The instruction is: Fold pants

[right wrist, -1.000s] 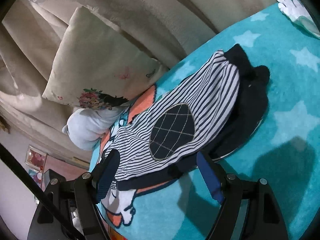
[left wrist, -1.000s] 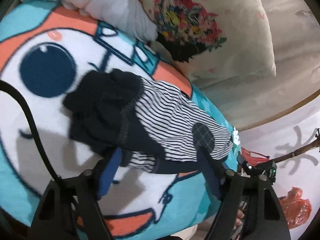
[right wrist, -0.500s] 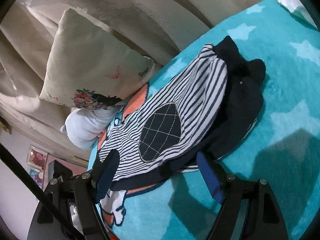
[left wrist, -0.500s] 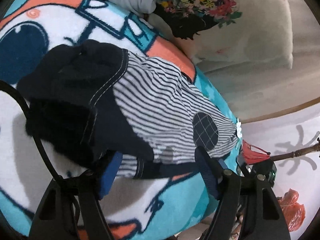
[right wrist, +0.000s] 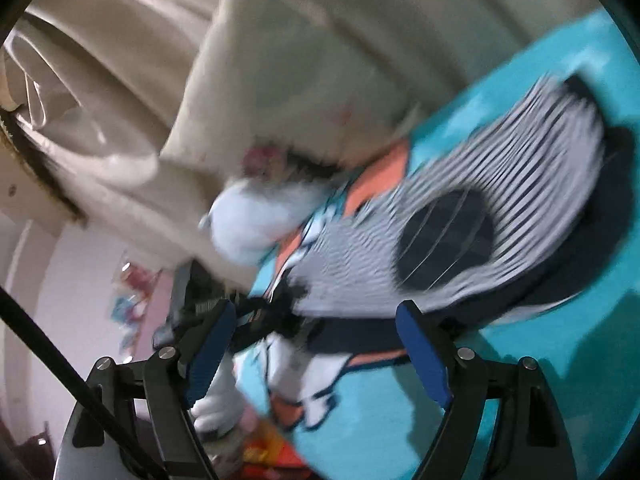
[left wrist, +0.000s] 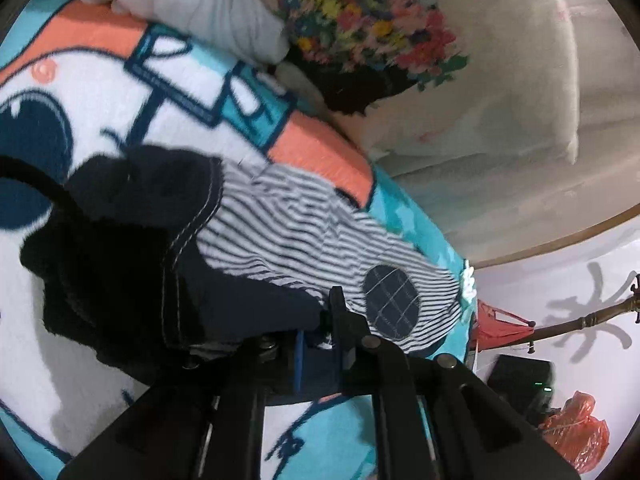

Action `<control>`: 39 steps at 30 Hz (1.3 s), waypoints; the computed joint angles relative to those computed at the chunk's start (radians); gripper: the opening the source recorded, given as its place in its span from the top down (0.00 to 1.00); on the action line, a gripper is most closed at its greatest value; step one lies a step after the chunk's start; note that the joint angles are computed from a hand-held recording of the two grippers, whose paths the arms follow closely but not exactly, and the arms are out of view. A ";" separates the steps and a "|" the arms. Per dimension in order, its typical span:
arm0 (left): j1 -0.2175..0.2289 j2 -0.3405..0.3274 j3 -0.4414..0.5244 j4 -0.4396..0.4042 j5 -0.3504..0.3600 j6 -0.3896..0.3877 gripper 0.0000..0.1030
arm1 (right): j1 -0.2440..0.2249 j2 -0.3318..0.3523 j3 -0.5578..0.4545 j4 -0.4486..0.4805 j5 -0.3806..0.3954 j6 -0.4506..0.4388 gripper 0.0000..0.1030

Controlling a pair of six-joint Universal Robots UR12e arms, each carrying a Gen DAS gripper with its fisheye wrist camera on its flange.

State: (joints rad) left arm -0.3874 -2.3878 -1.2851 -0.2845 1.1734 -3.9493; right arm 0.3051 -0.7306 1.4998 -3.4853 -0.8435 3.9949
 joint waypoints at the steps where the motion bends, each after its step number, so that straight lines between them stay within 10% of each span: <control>1: -0.001 0.001 0.001 0.006 0.005 0.002 0.90 | 0.004 0.015 -0.021 0.018 0.024 0.013 0.17; 11: -0.006 0.008 -0.011 0.035 0.032 0.018 0.90 | 0.011 0.007 -0.033 0.137 -0.185 0.045 0.17; 13: -0.006 0.006 -0.009 0.036 0.037 0.015 0.90 | 0.009 -0.006 -0.018 0.157 -0.258 0.051 0.26; 17: -0.005 -0.002 0.003 0.025 0.043 0.013 0.90 | 0.004 -0.022 -0.009 0.220 -0.337 0.022 0.72; 20: -0.004 -0.007 0.019 0.009 0.060 0.012 0.90 | 0.001 -0.026 -0.020 0.235 -0.352 -0.019 0.80; 32: -0.005 -0.033 0.120 -0.020 0.301 0.064 0.79 | -0.006 0.039 -0.263 0.457 -0.437 -0.129 0.80; 39: -0.025 0.085 -0.093 0.160 0.387 0.072 0.50 | 0.004 0.054 -0.296 0.504 -0.547 -0.114 0.47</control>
